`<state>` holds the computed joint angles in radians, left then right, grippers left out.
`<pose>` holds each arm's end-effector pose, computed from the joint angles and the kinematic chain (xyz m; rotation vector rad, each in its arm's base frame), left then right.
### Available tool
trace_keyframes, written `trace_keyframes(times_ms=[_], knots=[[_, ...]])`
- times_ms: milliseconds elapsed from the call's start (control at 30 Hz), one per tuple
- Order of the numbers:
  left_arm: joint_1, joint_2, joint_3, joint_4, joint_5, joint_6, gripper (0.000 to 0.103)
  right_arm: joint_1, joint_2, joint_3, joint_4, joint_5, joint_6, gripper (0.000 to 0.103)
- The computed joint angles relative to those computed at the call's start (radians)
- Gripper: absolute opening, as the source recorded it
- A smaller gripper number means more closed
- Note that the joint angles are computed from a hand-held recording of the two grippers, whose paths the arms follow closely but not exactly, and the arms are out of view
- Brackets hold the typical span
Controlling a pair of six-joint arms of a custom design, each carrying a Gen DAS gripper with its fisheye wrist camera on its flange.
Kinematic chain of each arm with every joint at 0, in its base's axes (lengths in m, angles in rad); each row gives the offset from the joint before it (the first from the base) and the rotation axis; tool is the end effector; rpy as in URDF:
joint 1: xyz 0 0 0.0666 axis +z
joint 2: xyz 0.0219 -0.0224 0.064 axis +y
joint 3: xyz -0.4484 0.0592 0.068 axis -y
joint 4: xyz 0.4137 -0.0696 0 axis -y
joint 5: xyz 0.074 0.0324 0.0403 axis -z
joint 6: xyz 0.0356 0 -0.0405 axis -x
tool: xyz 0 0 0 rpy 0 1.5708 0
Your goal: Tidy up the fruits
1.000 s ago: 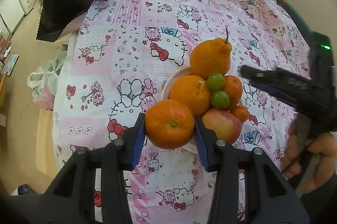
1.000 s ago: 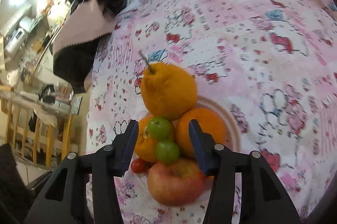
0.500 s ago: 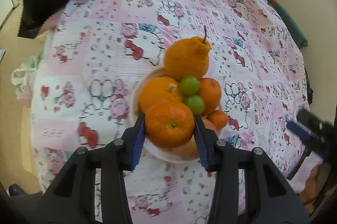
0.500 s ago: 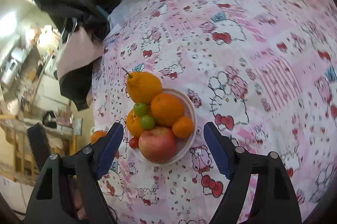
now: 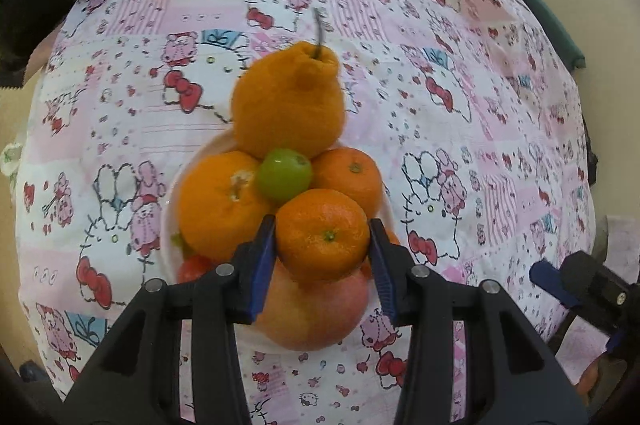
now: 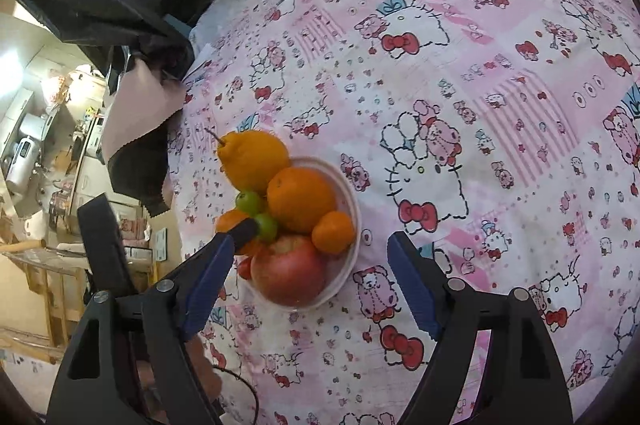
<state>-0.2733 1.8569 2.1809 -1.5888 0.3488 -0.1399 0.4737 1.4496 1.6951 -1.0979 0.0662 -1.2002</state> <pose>0.6110 -0.1843 0.5708 0.6522 2.7392 -0.5237 0.4537 0.2295 0.6019 0.9308 2.3599 0.6511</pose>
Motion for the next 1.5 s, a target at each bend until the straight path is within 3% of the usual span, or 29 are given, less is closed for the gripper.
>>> trace_keyframes(times_ms=[133,300,400,467,533,600,700,1033,1167,1333,1500], knots=[[-0.022,-0.011,-0.020,0.013,-0.033,-0.034,0.041,0.002,0.012,0.019,-0.002,-0.006,0.019,0.082],[-0.008,-0.002,-0.003,0.073,-0.058,0.028,0.041,0.002,0.016,0.026,-0.010,-0.005,0.028,0.082],[0.005,0.031,0.035,0.049,-0.030,0.053,0.042,0.002,0.019,0.030,-0.015,-0.006,0.025,0.082],[-0.003,0.031,0.033,0.040,-0.039,0.029,0.042,0.003,0.017,0.026,-0.013,-0.006,0.023,0.082],[-0.014,0.020,0.010,0.040,-0.057,-0.005,0.047,0.003,0.018,0.027,-0.014,-0.005,0.023,0.082],[-0.019,0.006,-0.015,0.048,-0.071,-0.019,0.061,0.003,0.020,0.029,-0.015,-0.006,0.026,0.082],[-0.022,-0.017,-0.061,0.091,-0.121,-0.024,0.068,0.004,0.020,0.029,-0.017,-0.004,0.032,0.082],[0.009,-0.052,-0.078,0.089,-0.068,-0.044,0.068,0.002,0.028,0.035,-0.029,-0.002,0.048,0.082],[0.031,-0.098,-0.100,0.101,-0.072,-0.082,0.068,0.005,0.019,0.022,0.002,0.003,0.059,0.082],[0.088,-0.197,-0.164,0.210,-0.113,-0.108,0.068,0.051,0.016,0.050,-0.019,0.123,0.105,0.090],[0.150,-0.282,-0.246,0.315,-0.118,-0.140,0.068,0.112,0.021,0.078,-0.032,0.198,0.143,0.091]])
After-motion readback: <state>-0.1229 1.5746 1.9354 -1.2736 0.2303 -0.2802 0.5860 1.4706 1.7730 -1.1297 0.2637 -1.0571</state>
